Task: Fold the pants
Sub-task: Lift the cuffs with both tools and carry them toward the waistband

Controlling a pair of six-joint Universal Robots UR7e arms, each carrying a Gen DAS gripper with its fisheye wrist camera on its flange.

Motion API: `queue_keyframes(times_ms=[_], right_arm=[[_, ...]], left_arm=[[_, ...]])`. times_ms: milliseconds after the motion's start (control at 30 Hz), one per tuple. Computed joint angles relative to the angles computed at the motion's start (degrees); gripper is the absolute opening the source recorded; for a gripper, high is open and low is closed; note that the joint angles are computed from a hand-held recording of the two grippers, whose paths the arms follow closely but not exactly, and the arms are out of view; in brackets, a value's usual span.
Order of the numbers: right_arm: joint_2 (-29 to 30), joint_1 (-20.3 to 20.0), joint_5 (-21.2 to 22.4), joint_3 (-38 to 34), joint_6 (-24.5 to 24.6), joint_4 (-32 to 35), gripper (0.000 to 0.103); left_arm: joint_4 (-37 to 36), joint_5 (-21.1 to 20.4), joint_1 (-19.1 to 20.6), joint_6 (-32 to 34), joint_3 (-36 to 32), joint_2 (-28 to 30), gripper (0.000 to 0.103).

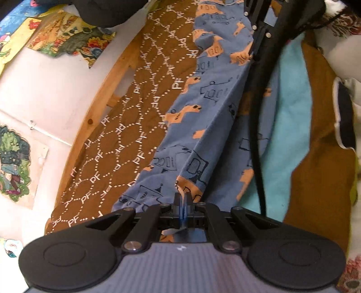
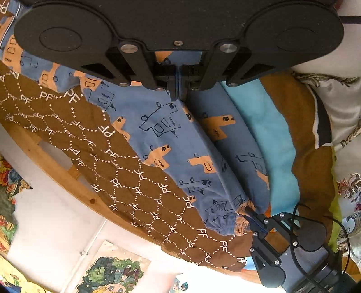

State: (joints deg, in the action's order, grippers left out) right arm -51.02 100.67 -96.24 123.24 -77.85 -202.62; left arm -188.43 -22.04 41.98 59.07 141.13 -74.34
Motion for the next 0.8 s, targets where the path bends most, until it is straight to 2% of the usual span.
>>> queue_keyframes(times_ms=[133,267,400,567,633,700,733,767,800], right_arm=[[-0.2,-0.2,-0.4,0.5,0.7,1.1,0.0],[-0.7,-0.3,-0.1,1.0,1.2,1.3,0.0],[-1.6,-0.3,0.2,1.2,2.2,3.0,0.0],[-1.0,-0.6,-0.2,1.3,1.1,2.9,0.0],[-1.0,-0.6,-0.4,1.2,0.9,3.1,0.0],[-1.2,-0.5,-0.9,0.8,1.5,4.2,0.007],[-1.8,-0.5,-0.7,0.9,2.0,5.0,0.011],[-2.8,-0.6,-0.3,0.9,2.8,6.4,0.021],[-3.8,-0.8,0.5,0.9,3.6,7.6,0.034]], left_arm=[[7.8,-0.1,0.2,-4.4,0.3,-2.5,0.001],[7.8,0.2,-0.7,-4.2,1.5,-3.1,0.001],[13.4,0.7,-1.6,-8.8,2.4,-5.1,0.001],[15.3,0.5,0.1,-8.1,1.3,-3.8,0.001],[21.0,-0.3,0.3,-12.6,0.5,-5.4,0.003],[25.1,-1.6,0.4,-16.4,0.0,-7.3,0.008],[29.5,-2.8,0.3,-20.9,-0.6,-9.4,0.023],[33.1,-3.7,0.1,-25.4,-1.0,-11.2,0.048],[35.1,-4.4,-0.3,-29.8,-1.0,-13.0,0.057]])
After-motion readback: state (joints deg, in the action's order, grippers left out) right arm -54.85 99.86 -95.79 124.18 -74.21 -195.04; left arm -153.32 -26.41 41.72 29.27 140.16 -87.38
